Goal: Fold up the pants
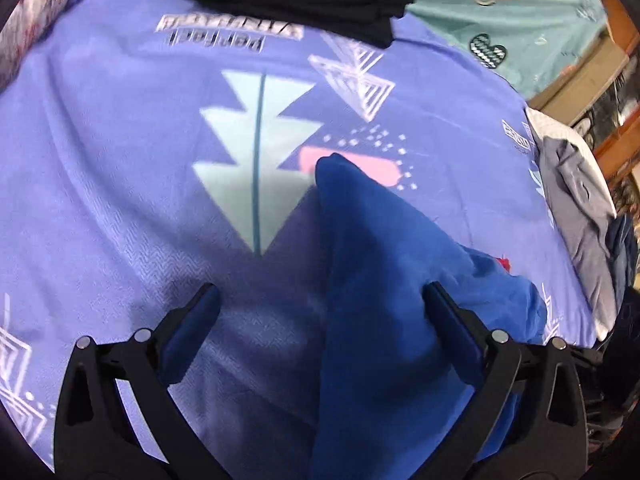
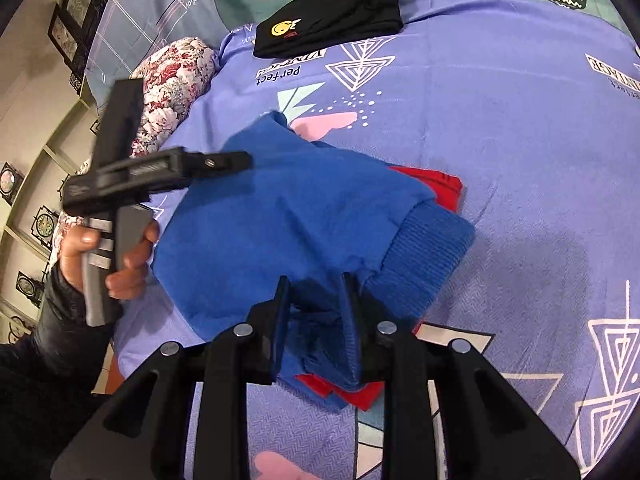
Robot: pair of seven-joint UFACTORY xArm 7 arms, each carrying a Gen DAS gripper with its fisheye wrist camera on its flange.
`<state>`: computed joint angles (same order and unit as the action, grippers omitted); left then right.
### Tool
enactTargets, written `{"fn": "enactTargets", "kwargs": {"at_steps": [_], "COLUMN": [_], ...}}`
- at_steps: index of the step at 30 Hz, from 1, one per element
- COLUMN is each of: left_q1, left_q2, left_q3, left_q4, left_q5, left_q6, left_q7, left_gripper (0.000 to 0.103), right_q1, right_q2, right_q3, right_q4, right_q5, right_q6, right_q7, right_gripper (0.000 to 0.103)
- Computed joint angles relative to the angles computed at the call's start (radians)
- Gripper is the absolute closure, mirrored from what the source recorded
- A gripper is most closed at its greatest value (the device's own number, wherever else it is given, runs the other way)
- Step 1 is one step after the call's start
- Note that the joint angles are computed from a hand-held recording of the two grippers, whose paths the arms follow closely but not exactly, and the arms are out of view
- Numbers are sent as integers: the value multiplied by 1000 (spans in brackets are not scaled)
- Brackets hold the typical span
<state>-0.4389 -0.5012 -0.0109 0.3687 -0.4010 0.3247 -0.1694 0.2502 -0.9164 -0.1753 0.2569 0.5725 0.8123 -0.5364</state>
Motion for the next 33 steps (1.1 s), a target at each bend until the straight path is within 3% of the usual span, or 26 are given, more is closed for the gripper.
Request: {"fn": "enactTargets", "kwargs": {"at_steps": [2, 5, 9, 15, 18, 21, 24, 27, 29, 33], "left_q1": [-25, 20, 16, 44, 119, 147, 196, 205, 192, 128], "left_q2": [4, -19, -71, 25, 76, 114, 121, 63, -15, -178], "left_q3": [42, 3, 10, 3, -56, -80, -133, -145, -139, -92], "left_q4": [4, 4, -3, 78, 90, 99, 109, 89, 55, -34], "left_q5": [-41, -6, -18, 20, 89, 151, 252, 299, 309, 263], "left_q6": [9, 37, 44, 74, 49, 41, 57, 81, 98, 110], "left_q7": [30, -4, -7, -18, -83, -114, -188, -243, -257, -244], "left_gripper": [2, 2, 2, 2, 2, 2, 2, 2, 2, 2], "right_q1": [1, -5, 25, 97, 70, 78, 58, 28, 12, -9], "right_q2": [12, -21, -10, 160, 269, 325, 314, 251, 162, -10], "right_q3": [-14, 9, 11, 18, 49, -6, -5, 31, 36, 12], "right_q4": [16, 30, 58, 131, 156, 156, 146, 126, 99, 34], "right_q5": [7, -3, 20, 83, 52, 93, 122, 98, 81, 32], "right_q6": [20, 26, -11, -149, -186, -182, -161, -134, -99, 21], "right_q7": [0, -1, -8, -25, 3, -57, -85, -60, -39, -28], "right_gripper": [78, 78, 78, 83, 86, 89, 91, 86, 77, 70]}}
